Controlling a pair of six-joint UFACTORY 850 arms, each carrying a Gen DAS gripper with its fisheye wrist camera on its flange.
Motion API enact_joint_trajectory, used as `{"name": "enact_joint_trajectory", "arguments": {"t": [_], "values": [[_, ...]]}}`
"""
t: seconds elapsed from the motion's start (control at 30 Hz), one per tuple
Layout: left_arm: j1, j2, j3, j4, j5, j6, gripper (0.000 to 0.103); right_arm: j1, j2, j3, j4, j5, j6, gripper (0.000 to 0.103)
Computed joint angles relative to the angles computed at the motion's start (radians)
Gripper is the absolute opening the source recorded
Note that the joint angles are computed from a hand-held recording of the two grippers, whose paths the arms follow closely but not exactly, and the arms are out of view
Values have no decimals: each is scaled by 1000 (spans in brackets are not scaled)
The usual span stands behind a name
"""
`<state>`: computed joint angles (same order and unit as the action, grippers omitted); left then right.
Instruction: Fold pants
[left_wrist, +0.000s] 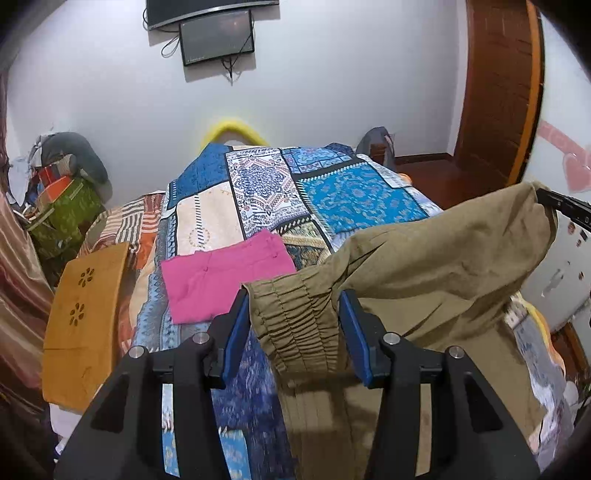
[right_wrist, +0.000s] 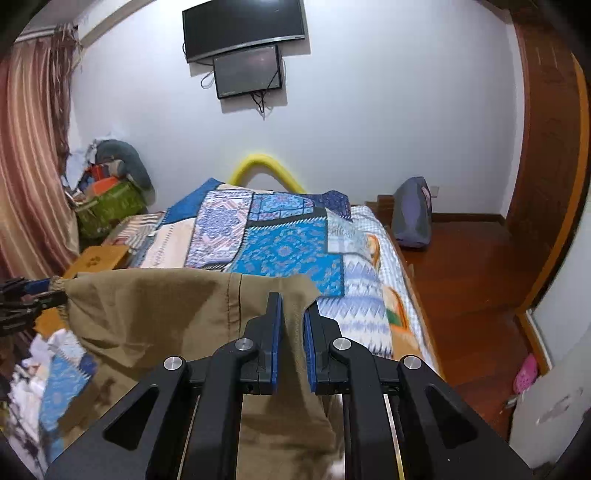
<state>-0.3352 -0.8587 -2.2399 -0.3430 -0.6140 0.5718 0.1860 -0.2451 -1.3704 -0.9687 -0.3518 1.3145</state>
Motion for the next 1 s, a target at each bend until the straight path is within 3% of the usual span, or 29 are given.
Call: {"name": "enact_joint_trajectory", "arguments": {"t": [0.03, 0.07, 0.1, 0.2, 0.53, 0.9, 1.0], "values": [[0, 36, 63, -8, 31, 20, 41, 10, 21, 31, -25, 0, 34, 10], [-2, 78, 135, 8, 75, 26, 24, 23, 44, 63, -61, -10, 77, 10], [-2, 109, 187, 10, 98, 42, 22, 32, 62, 93, -84, -9, 109, 10], [19, 166, 293, -121, 87, 170, 22, 53, 110, 172, -91, 16, 165, 10], [63, 299, 567, -296, 83, 365, 22, 160, 174, 355, -160, -29, 334, 10], [82, 387, 754, -252, 113, 414, 22, 238, 200, 448, -15, -83, 288, 16], [88, 419, 789, -314, 112, 483, 26, 251, 221, 462, 27, -107, 280, 25]]}}
